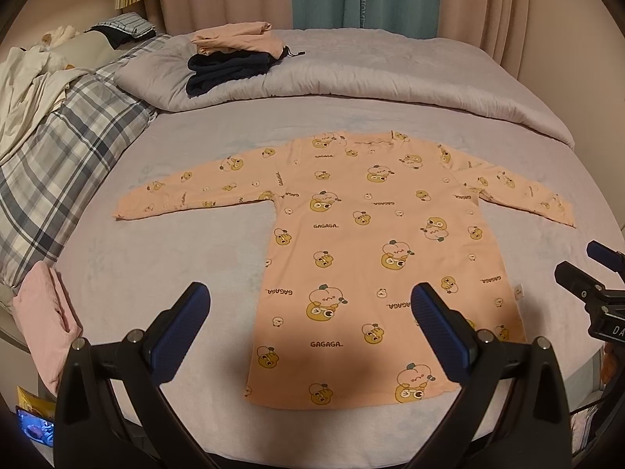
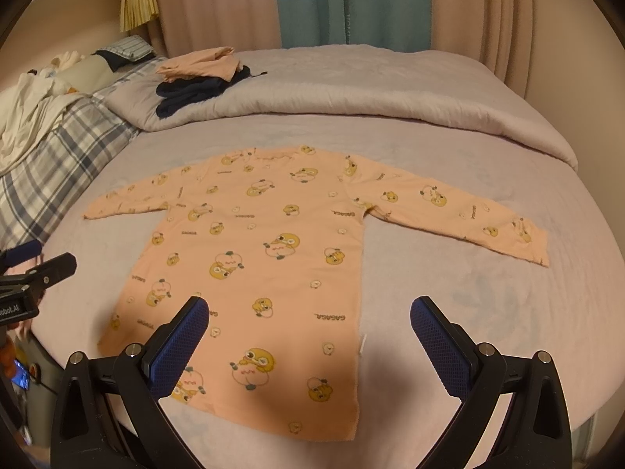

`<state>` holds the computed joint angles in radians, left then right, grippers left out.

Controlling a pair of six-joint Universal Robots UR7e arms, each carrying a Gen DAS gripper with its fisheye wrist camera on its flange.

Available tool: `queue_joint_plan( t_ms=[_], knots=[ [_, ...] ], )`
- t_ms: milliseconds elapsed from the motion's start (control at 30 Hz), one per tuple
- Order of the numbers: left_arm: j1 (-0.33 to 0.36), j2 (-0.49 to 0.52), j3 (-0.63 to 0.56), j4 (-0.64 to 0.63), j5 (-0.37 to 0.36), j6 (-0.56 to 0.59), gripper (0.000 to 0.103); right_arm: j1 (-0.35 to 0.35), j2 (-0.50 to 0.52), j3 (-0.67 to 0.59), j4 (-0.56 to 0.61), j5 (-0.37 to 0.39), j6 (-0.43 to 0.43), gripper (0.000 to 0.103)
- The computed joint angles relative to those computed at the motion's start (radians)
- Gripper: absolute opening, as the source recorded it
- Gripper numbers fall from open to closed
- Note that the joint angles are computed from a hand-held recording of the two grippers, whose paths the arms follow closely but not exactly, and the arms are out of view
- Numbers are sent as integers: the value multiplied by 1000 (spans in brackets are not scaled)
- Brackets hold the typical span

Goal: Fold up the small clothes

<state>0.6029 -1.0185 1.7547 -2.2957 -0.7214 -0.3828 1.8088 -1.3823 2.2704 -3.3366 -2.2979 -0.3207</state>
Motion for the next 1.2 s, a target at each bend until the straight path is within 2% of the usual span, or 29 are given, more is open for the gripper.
queue_joint_plan(
  t_ms=[633, 767, 833, 900, 1000, 1067, 1200],
  knots=[
    [14, -6, -1, 6, -1, 11, 103, -3, 12, -9, 8, -1, 5, 102],
    [20, -5, -1, -4, -8, 18, 103, -16, 10, -3, -6, 24, 7, 102],
    [30, -2, -3, -14, -25, 15, 103, -39, -8, 7, -6, 79, 10, 102],
    [44, 6, -8, -26, -41, 0, 103, -76, -37, 17, 14, 169, 27, 102],
    [70, 23, -24, -16, -79, -20, 103, -173, -99, 41, 70, 364, 95, 102],
    [94, 36, -36, -9, -129, -39, 103, -274, -141, 65, 88, 524, 160, 102],
    [144, 54, -44, -61, -255, -51, 103, -399, -176, 104, 41, 629, 255, 102]
  ],
)
